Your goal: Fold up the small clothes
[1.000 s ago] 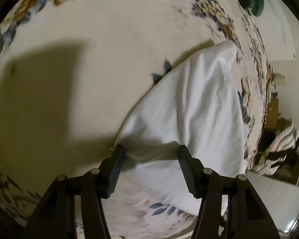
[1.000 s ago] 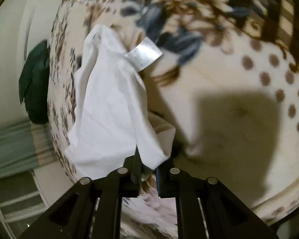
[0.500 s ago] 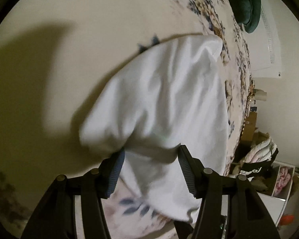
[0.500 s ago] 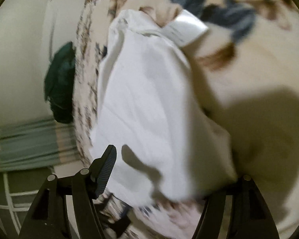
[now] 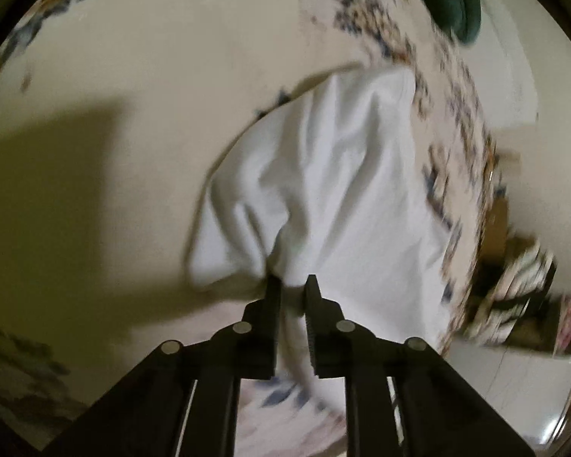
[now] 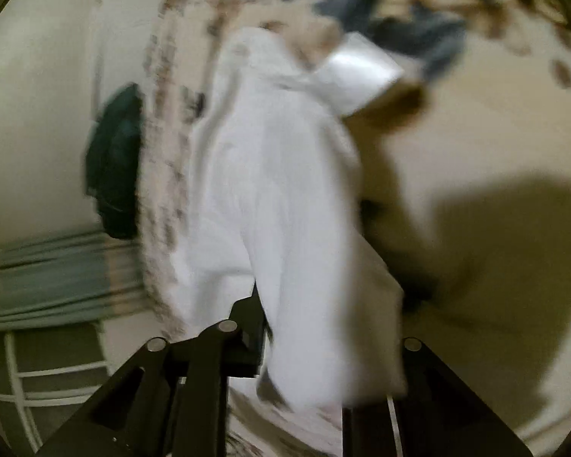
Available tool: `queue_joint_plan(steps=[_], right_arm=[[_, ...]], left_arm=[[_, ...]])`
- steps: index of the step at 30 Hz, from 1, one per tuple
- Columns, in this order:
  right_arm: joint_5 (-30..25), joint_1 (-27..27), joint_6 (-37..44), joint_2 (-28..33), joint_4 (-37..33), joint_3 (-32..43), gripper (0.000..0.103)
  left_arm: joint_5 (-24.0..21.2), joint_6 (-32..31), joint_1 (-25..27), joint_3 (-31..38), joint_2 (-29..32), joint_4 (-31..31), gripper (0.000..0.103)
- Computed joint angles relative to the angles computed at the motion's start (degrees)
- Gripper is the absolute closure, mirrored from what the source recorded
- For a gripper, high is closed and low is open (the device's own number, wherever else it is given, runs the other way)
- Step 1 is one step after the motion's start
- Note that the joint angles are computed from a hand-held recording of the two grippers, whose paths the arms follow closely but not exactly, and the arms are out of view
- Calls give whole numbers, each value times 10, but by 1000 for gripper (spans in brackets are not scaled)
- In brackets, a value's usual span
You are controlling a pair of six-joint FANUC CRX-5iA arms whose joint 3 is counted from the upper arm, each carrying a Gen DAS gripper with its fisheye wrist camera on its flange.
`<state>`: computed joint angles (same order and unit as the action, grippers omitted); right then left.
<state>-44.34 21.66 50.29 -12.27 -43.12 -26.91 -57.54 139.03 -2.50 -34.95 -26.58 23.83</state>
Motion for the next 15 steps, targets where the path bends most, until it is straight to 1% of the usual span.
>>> queue_joint_plan(steps=[1, 2, 3, 5, 7, 8, 9, 10, 13, 15], right_arm=[[-37, -3, -15, 9, 23, 11, 48], [-68, -9, -24, 9, 37, 18, 44], [-95, -11, -37, 3, 58, 24, 44], [-134, 4, -64, -13, 127, 38, 43], [-177, 30, -88, -9, 212, 73, 43], [-188, 31, -83, 2, 229, 93, 43], [-191, 29, -72, 18, 241, 117, 42], [-198, 25, -58, 43, 252, 145, 42], [-197, 5, 2, 129, 274, 221, 42], [-205, -9, 27, 192, 300, 273, 42]], left_arm=[[-37, -24, 12, 12, 2, 1, 71], [-71, -46, 26, 24, -1, 0, 63], [-96, -67, 38, 38, -5, -3, 60], [-139, -96, 52, 89, 5, -33, 46], [-146, -130, 61, 125, 30, -42, 44], [-146, -149, 58, 159, 61, -57, 44], [-138, -167, 57, 175, 82, -62, 43], [-122, -194, 59, 188, 111, -53, 43], [-99, -257, 63, 227, 200, -44, 43], [-104, -290, 62, 257, 254, -46, 43]])
